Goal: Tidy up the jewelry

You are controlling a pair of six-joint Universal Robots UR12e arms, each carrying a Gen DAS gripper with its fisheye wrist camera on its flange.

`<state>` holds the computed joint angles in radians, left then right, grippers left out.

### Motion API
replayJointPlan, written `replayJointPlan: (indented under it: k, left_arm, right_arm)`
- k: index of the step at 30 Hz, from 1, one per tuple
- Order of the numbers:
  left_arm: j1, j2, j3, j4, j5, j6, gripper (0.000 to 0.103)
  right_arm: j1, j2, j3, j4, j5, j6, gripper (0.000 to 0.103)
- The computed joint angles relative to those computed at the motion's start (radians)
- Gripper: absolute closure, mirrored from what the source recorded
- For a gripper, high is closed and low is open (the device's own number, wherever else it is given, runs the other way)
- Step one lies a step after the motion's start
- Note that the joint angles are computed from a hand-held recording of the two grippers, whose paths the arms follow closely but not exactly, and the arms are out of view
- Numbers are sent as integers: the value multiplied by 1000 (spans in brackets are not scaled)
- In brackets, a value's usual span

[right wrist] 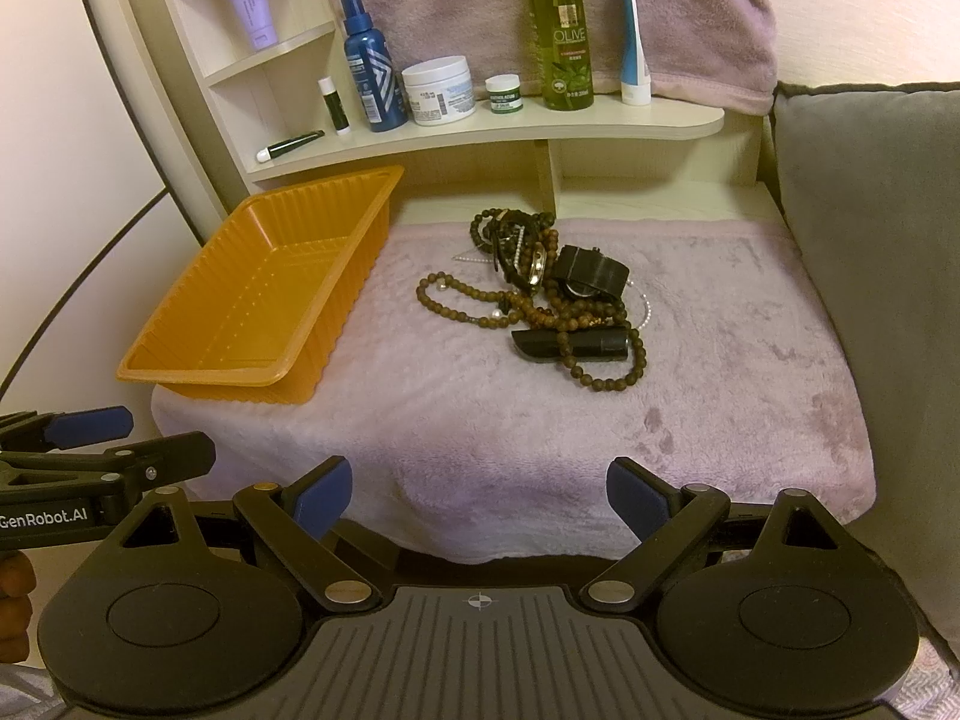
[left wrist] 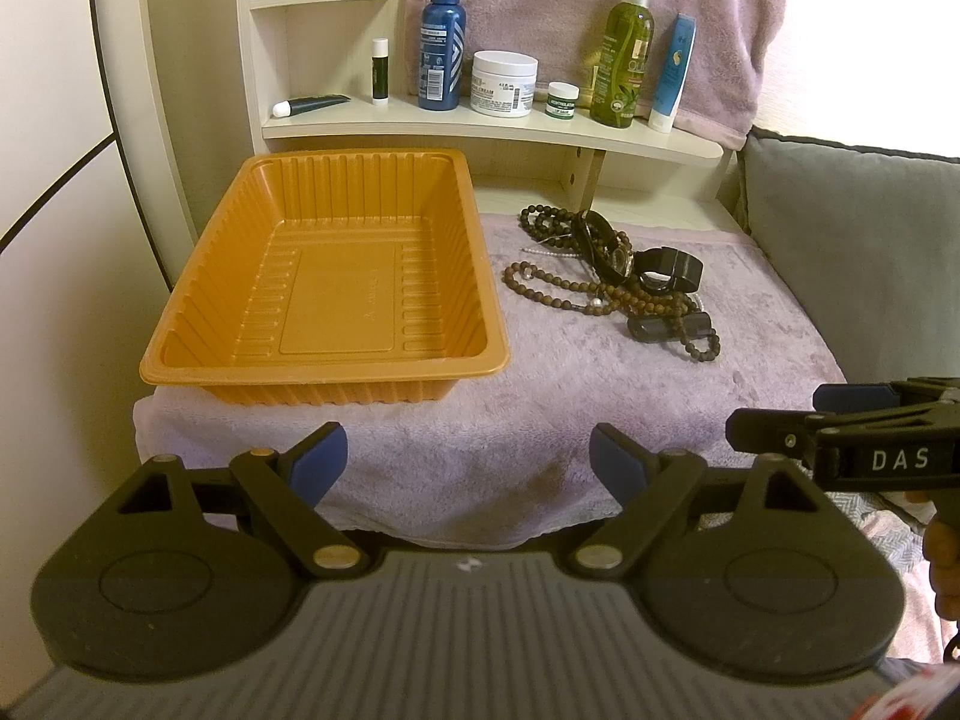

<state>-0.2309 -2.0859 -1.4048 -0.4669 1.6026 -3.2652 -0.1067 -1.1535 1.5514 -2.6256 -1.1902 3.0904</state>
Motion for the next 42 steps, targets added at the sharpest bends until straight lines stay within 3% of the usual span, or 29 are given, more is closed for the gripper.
replayJointPlan:
  k: [13, 17, 28, 30, 42]
  left_arm:
    - [5, -2, 3, -9, -17, -9, 16]
    - [16, 1, -10, 7, -22, -37, 16]
    - [41, -5, -42, 98, 99, -171, 17]
    - [45, -10, -46, 111, 124, -199, 19]
    - [63, -53, -62, 237, 228, -385, 25]
  right_arm:
    - [-5, 1, 2, -11, -1, 6, 11]
    - [-7, 11, 6, -54, 1, 28, 11]
    - [-19, 50, 7, -178, -4, 74, 13]
    - [-21, 57, 3, -183, -4, 80, 17]
    - [-23, 105, -42, -173, -39, 127, 18]
